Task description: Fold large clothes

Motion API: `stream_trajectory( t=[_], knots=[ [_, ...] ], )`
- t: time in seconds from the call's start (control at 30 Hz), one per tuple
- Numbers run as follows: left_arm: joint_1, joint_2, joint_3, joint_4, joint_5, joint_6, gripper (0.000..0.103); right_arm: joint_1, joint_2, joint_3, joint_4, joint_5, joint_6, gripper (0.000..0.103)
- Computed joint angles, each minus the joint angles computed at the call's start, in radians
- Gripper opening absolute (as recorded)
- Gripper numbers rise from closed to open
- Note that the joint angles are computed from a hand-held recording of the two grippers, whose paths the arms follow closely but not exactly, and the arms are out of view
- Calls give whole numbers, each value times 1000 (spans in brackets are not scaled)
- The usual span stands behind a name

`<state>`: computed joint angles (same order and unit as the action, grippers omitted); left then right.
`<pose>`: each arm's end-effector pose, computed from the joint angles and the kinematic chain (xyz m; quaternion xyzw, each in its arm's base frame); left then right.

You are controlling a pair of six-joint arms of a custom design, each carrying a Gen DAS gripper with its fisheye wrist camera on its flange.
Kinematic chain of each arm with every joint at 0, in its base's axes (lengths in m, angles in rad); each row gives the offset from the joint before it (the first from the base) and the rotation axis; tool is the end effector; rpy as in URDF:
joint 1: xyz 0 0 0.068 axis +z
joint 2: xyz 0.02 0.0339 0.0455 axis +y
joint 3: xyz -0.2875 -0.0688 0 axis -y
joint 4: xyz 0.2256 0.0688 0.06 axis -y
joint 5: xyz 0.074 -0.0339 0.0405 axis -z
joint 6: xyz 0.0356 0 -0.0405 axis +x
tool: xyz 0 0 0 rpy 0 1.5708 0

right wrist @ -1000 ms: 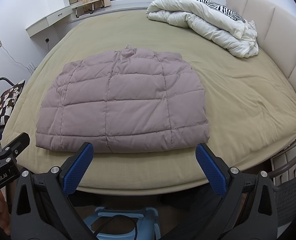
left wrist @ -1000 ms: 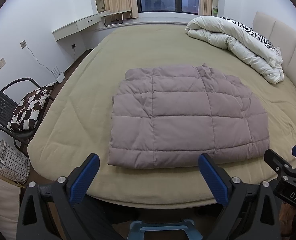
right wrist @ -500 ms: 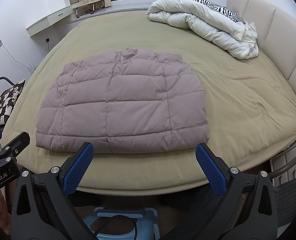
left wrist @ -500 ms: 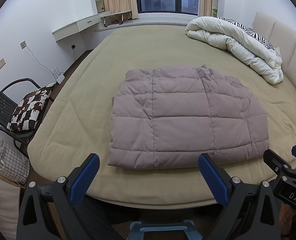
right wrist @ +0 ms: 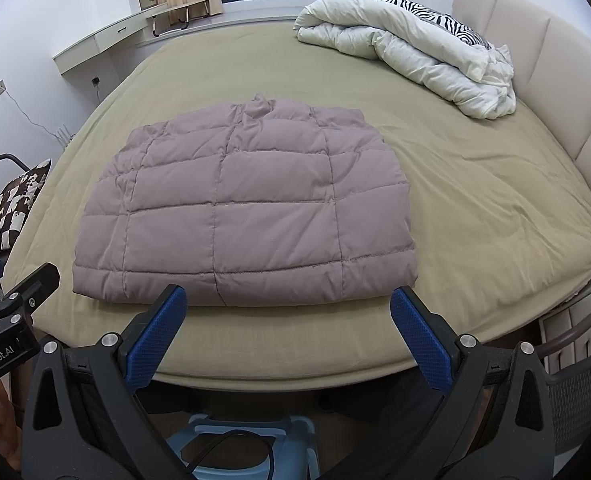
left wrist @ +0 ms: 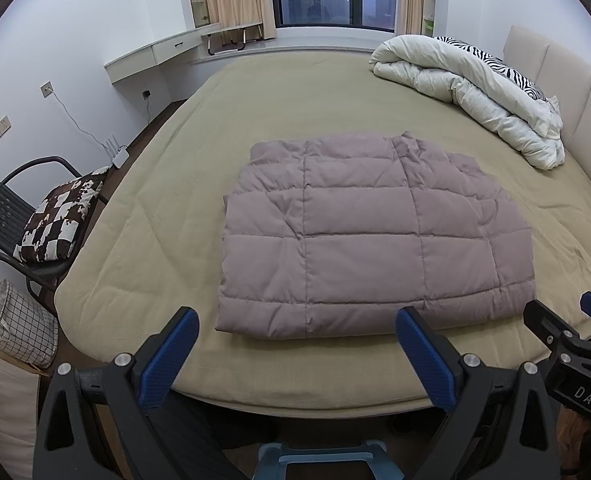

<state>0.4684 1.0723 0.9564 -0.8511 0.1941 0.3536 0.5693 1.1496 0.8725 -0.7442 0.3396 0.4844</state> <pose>0.1596 0.0731 0.3098 -0.0258 0.9504 0.0334 0.3082 0.1681 0.0935 0.2801 0.0055 0.9497 -0.0061 0.3129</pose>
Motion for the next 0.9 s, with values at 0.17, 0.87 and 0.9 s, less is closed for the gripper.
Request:
stream_trajectory(
  t=[0.17,0.87,0.9],
  knots=[
    [-17,-19,-11,14,-19,-8,101,4,2,-1,3,4,-2,103],
    [-36,-54,-38,51,-35,-35,101,16,13,-12,6,7,17,103],
    [-33,-54,-39,51,-34,-35,101,15,14,-13,6,5,17,103]
  ],
)
